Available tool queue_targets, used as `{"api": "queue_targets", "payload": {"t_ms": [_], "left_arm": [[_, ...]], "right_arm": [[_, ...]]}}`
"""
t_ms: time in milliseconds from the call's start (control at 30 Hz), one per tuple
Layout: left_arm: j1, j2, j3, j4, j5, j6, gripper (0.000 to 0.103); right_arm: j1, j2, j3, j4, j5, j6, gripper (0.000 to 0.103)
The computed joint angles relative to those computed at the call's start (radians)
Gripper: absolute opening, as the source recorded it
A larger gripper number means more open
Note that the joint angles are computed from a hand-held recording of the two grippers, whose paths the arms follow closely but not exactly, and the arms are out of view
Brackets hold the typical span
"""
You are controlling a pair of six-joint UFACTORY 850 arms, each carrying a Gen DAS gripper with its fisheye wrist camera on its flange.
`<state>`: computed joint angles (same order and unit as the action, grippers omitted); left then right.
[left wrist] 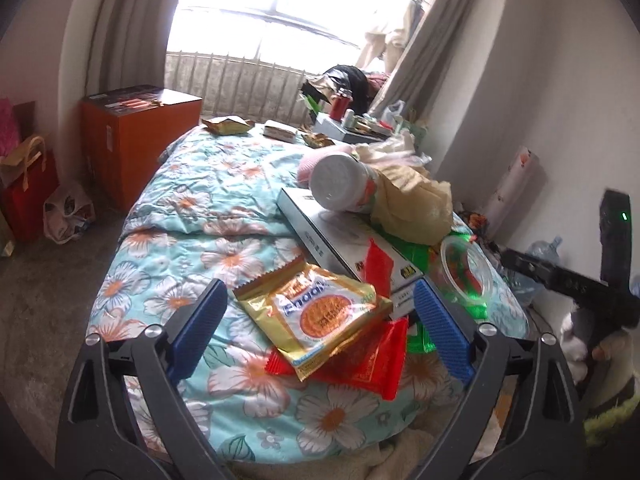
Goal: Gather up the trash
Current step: 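Grasp the orange Ezbok wrapper with the left tool while the right tool grasps the clear bowl, then carry wrapper and bowl to the blue wastebasket and open both tools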
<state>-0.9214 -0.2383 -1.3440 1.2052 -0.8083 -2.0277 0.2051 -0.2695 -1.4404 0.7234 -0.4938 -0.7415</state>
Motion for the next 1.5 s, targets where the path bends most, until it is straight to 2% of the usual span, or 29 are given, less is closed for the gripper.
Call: {"api": "queue_targets", "payload": {"t_ms": [100,233,300,400,533,600,800,967,1033,1200,1300,1400,1500], "left_arm": [[-0.003,-0.058,-0.067,-0.088,0.003,0.226,0.069],[-0.003,-0.134,-0.153,-0.189,-0.050,0.466,0.056],[0.002,-0.159,-0.180,-0.231,-0.065,0.558,0.046],[0.003,-0.186,-0.204,-0.273,-0.102,0.643,0.040],[0.004,-0.220,-0.233,-0.308,-0.167,0.724,0.039],[0.005,-0.237,-0.249,-0.320,-0.194,0.753,0.032],[0.004,-0.241,-0.255,-0.311,-0.214,0.747,0.018],[0.003,-0.227,-0.246,-0.280,-0.233,0.685,0.014],[0.002,-0.222,-0.244,-0.262,-0.248,0.658,0.012],[-0.001,-0.187,-0.223,-0.207,-0.276,0.535,0.009],[0.006,-0.141,-0.190,-0.178,-0.258,0.436,0.009],[0.015,-0.084,-0.148,-0.142,-0.197,0.336,0.009],[0.033,-0.033,-0.118,-0.112,-0.090,0.252,0.009]], "right_arm": [[0.011,-0.029,-0.029,-0.066,-0.021,0.056,0.071],[0.023,-0.060,-0.060,-0.124,-0.037,0.101,0.067],[0.026,-0.073,-0.074,-0.142,-0.051,0.115,0.066],[0.028,-0.086,-0.087,-0.154,-0.071,0.123,0.063],[0.032,-0.110,-0.109,-0.184,-0.095,0.148,0.057],[0.032,-0.126,-0.125,-0.190,-0.117,0.162,0.053],[0.032,-0.148,-0.146,-0.213,-0.145,0.194,0.034],[0.025,-0.154,-0.150,-0.202,-0.155,0.200,0.012],[0.020,-0.151,-0.145,-0.182,-0.147,0.189,0.007],[0.003,-0.131,-0.127,-0.095,-0.122,0.128,0.006],[-0.010,-0.120,-0.121,-0.023,-0.120,0.069,0.006],[-0.030,-0.111,-0.116,0.061,-0.126,0.005,0.006],[-0.056,-0.097,-0.107,0.158,-0.130,-0.071,0.006]]}}
